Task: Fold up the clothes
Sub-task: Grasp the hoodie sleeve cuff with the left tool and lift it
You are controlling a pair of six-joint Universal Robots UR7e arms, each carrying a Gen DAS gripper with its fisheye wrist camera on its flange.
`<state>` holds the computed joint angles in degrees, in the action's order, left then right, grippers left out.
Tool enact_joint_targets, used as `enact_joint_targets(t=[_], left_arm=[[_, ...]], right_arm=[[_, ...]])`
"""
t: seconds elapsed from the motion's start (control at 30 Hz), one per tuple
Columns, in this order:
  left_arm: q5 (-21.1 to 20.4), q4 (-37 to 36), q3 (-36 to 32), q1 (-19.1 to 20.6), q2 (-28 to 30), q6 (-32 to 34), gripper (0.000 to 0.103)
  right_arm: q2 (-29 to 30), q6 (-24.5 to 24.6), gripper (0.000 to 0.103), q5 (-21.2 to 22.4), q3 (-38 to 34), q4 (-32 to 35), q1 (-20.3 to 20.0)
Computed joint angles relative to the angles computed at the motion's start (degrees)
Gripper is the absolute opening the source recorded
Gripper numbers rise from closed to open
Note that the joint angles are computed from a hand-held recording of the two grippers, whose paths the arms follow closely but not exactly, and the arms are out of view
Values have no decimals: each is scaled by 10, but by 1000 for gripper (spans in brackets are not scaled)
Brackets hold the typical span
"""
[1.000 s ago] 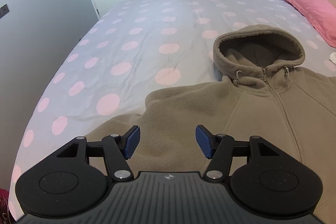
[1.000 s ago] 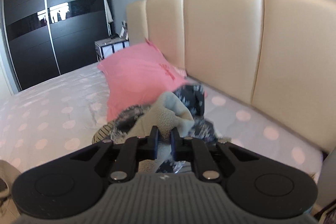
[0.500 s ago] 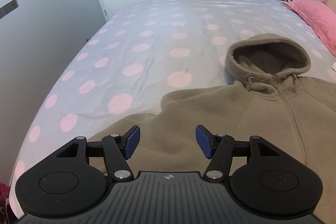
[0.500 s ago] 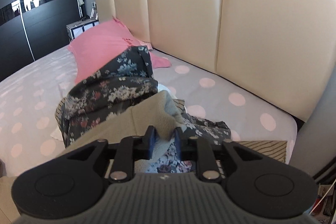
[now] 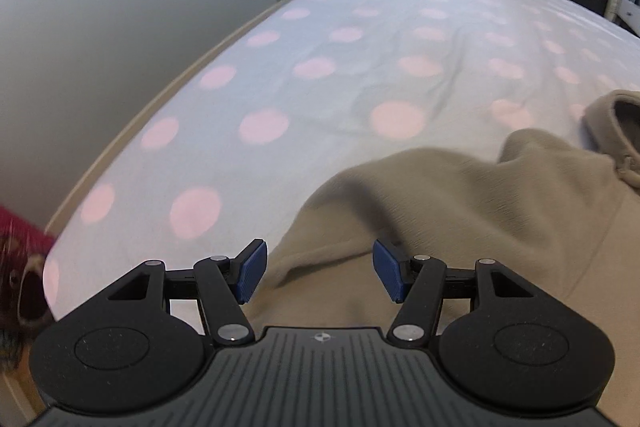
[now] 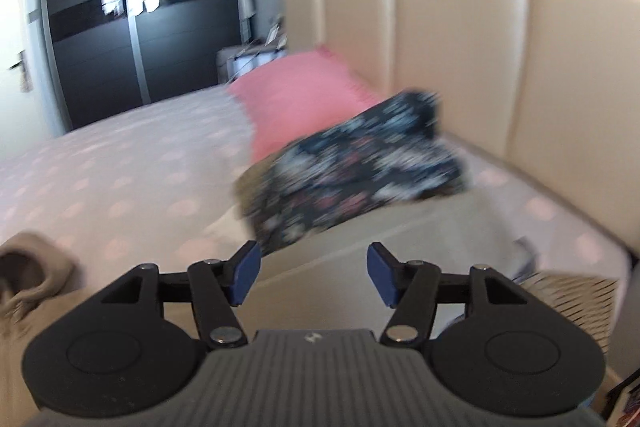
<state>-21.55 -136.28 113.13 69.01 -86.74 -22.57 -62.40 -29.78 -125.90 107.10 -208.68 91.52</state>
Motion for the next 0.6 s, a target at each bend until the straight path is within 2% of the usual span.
enact_joint_targets(t=[0.1, 0.17, 0.27, 0.37, 0.43, 0.5, 0.57, 0.6], left_arm=[[-14, 93, -10, 19, -20, -88, 57], [-29, 125, -11, 30, -32, -124, 63], [-70, 143, -16, 52, -39, -145, 69], [-128, 144, -19, 73, -43, -150, 69], [-167, 143, -22, 89, -44, -151, 67], [-172, 149, -24, 90, -44, -150, 52], [-160, 156, -23, 82, -47, -150, 27], [-151, 148, -17, 77, -52, -150, 22]], right_arm=[[25, 27, 63, 19, 2, 51, 7], [44, 18, 63, 35, 7, 56, 10], [71, -36, 63, 30, 10, 53, 21], [97, -116, 63, 23, 13, 18, 29], [106, -143, 63, 20, 13, 3, 32], [108, -144, 63, 18, 13, 5, 31], [109, -140, 63, 13, 12, 9, 30], [110, -140, 63, 10, 11, 7, 29]])
